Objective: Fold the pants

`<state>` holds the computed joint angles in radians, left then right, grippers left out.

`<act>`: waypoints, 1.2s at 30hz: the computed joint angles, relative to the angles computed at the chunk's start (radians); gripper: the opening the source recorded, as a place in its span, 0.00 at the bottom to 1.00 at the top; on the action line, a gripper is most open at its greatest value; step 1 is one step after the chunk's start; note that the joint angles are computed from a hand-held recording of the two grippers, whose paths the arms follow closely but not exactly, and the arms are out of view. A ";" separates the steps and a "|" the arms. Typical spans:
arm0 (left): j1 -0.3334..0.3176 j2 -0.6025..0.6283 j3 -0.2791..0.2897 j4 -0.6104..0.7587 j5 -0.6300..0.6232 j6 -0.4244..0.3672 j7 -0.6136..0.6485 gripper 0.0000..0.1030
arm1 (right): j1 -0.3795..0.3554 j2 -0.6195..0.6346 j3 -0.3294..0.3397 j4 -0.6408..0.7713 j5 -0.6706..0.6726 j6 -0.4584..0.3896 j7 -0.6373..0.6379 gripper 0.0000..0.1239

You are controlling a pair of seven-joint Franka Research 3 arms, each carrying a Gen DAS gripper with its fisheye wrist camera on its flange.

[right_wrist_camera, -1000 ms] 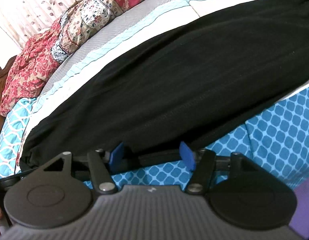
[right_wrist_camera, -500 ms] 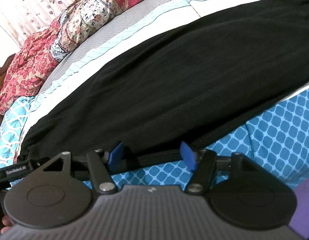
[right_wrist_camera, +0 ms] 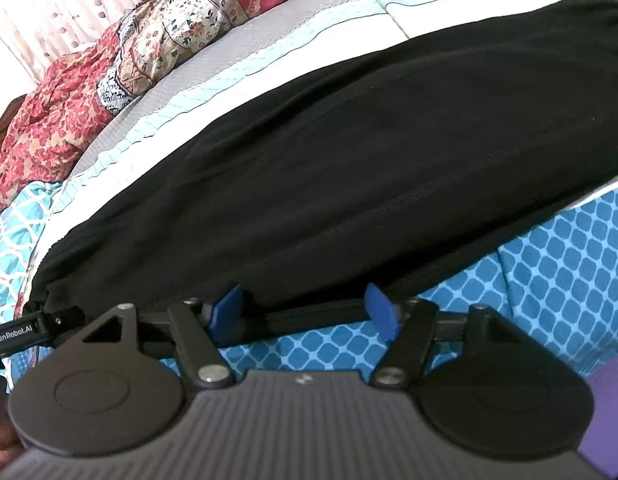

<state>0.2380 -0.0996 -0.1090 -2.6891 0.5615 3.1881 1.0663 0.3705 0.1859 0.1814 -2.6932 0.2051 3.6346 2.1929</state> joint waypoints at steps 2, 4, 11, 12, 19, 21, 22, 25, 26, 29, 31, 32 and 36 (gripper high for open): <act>0.058 0.008 -0.048 0.012 0.070 -0.005 -0.060 0.77 | 0.020 -0.003 -0.010 0.005 0.030 -0.014 -0.037 0.57; 0.116 0.017 -0.093 0.031 0.198 -0.015 -0.173 0.77 | 0.036 -0.004 -0.017 0.010 0.060 -0.024 -0.077 0.57; 0.098 0.036 -0.065 0.071 0.391 -0.046 -0.349 0.77 | 0.013 0.009 -0.004 0.017 0.043 -0.018 -0.086 0.57; 0.087 0.035 -0.054 0.072 0.397 -0.048 -0.354 0.77 | 0.006 0.010 -0.002 0.016 0.032 -0.014 -0.078 0.57; 0.006 0.033 0.020 0.071 0.385 -0.065 -0.340 0.77 | 0.066 -0.005 -0.023 0.007 0.131 0.001 -0.148 0.56; -0.012 0.032 0.034 0.069 0.340 -0.069 -0.301 0.77 | 0.149 -0.007 -0.050 0.016 0.294 0.035 -0.291 0.56; -0.019 0.031 0.038 0.067 0.319 -0.072 -0.284 0.77 | 0.174 -0.004 -0.055 0.023 0.354 0.053 -0.350 0.56; -0.029 0.030 0.039 0.067 0.287 -0.083 -0.260 0.77 | 0.203 0.012 -0.058 0.051 0.471 0.094 -0.491 0.56; -0.030 0.030 0.039 0.068 0.283 -0.088 -0.256 0.77 | 0.199 0.019 -0.057 0.061 0.482 0.096 -0.514 0.56; -0.033 0.031 0.035 0.074 0.282 -0.103 -0.258 0.77 | 0.159 0.038 -0.048 0.078 0.446 0.093 -0.511 0.56; -0.034 0.033 0.032 0.079 0.297 -0.113 -0.273 0.77 | 0.147 0.054 -0.051 0.095 0.442 0.084 -0.525 0.56; -0.034 0.034 0.030 0.083 0.309 -0.121 -0.285 0.77 | 0.139 0.059 -0.050 0.099 0.434 0.074 -0.524 0.56; -0.047 0.035 0.033 0.090 0.319 -0.139 -0.293 0.78 | 0.089 0.059 -0.030 0.078 0.340 0.030 -0.460 0.57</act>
